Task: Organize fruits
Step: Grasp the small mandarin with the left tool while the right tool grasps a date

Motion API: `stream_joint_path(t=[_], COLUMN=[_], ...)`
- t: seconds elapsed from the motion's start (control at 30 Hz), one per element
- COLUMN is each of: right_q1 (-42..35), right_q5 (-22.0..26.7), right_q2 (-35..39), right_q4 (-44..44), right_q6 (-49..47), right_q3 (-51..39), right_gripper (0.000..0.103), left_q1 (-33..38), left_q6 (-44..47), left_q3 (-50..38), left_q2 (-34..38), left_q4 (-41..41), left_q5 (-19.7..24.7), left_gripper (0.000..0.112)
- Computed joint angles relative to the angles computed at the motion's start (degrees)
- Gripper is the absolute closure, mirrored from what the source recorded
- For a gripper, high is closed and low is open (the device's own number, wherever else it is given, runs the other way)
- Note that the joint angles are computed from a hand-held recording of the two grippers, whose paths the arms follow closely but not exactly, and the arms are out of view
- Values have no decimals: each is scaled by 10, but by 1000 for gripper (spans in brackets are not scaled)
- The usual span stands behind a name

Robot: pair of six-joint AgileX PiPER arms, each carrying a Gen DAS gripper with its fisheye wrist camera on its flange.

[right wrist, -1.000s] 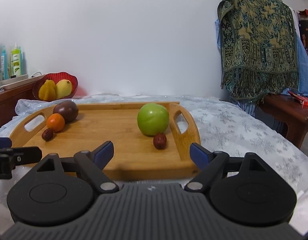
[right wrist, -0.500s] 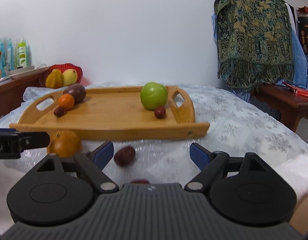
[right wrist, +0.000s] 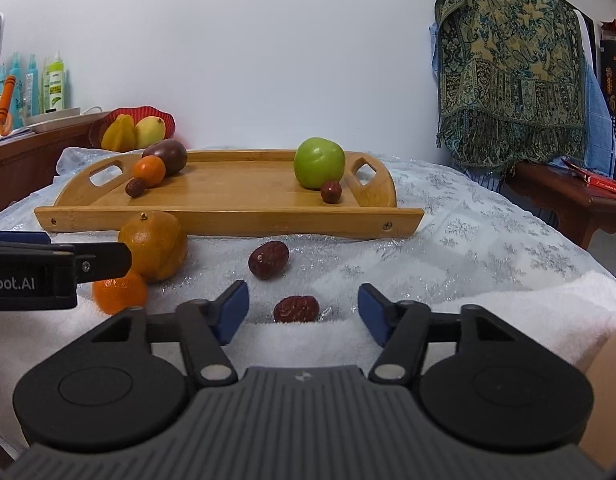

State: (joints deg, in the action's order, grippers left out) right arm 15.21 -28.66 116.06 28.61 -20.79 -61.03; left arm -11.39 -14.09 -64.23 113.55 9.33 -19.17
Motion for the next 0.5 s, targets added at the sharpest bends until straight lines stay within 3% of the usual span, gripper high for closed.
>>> stream_joint_path(t=[0.2, 0.4, 0.5], right_q1=[4, 10, 14], right_q5=[-14, -27, -24], right_q2=[-2, -3, 0], right_q4=[-9, -31, -22], right_q6=[4, 0, -13], right_q3=[11, 18, 14], right_gripper=[52, 62, 64], left_q1=[-1, -6, -3], left_q6=[-30, -44, -100], left_q3=[15, 23, 22], left_q2=[-6, -10, -11], left_q4=[34, 58, 116], left_q5=[-15, -15, -11], left_gripper=[22, 58, 65])
